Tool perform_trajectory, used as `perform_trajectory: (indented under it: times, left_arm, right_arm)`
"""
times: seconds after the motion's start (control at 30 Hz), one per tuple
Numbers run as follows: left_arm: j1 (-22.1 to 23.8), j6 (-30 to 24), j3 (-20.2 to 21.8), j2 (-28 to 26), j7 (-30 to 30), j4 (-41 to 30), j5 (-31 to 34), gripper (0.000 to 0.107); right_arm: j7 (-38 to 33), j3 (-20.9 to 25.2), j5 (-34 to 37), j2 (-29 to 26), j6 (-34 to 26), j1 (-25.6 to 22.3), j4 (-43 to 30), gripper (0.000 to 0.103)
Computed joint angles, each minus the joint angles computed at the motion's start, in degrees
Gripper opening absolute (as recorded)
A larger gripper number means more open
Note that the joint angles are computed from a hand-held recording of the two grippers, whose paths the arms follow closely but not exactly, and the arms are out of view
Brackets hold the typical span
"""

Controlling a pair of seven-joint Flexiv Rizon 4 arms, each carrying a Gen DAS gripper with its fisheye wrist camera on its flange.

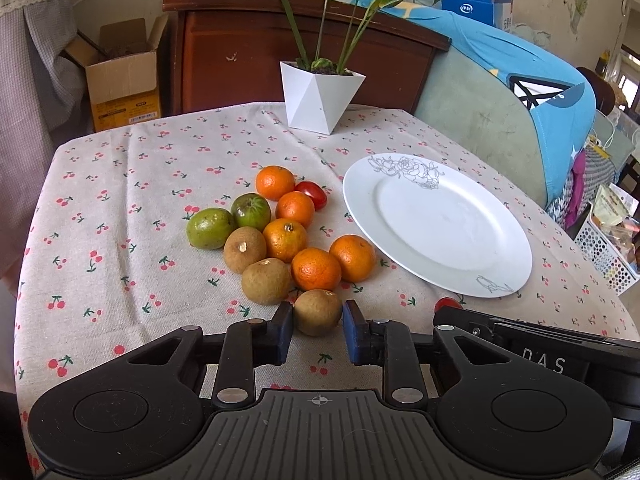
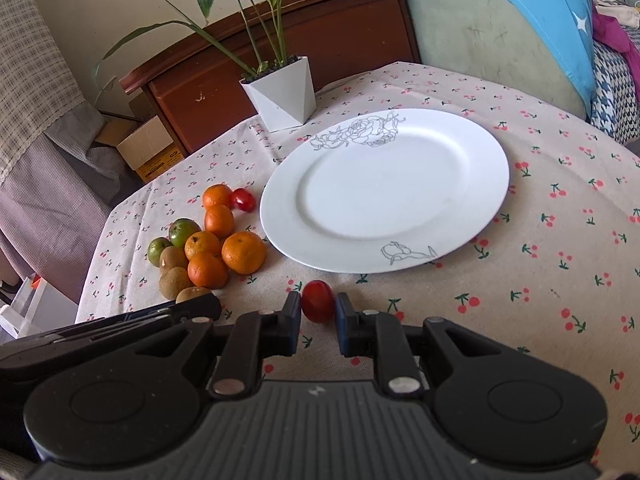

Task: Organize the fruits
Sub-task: 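Carry the tomato and kiwi onto the white plate and open both tools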

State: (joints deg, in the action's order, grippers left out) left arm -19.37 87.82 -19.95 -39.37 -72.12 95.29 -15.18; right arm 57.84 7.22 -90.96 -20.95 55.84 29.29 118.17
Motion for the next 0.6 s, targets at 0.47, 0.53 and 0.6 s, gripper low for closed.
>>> perform_trajectory:
  times: [0.47, 0.53, 0.6]
  left_arm:
    - [3.9, 2.1, -8.0, -1.4, 3.4, -1.2, -0.2, 0.024]
    - [3.5, 1.6, -8.4, -2.4, 3.7, -2.6, -0.6, 0.024]
    - [2.9, 1.3, -8.4, -3.3, 4.1, -4.0, -0.7, 0.024]
  right_arm:
    - [6.5, 0.9, -3.8, 3.5, -6.0, -0.7, 2.0, 0.018]
    - [7.1, 1.1, -2.7, 3.8, -7.2, -0.8, 2.5, 0.018]
    - [7.9, 1.2, -1.7, 3.9, -7.9, -0.9, 2.9, 0.018]
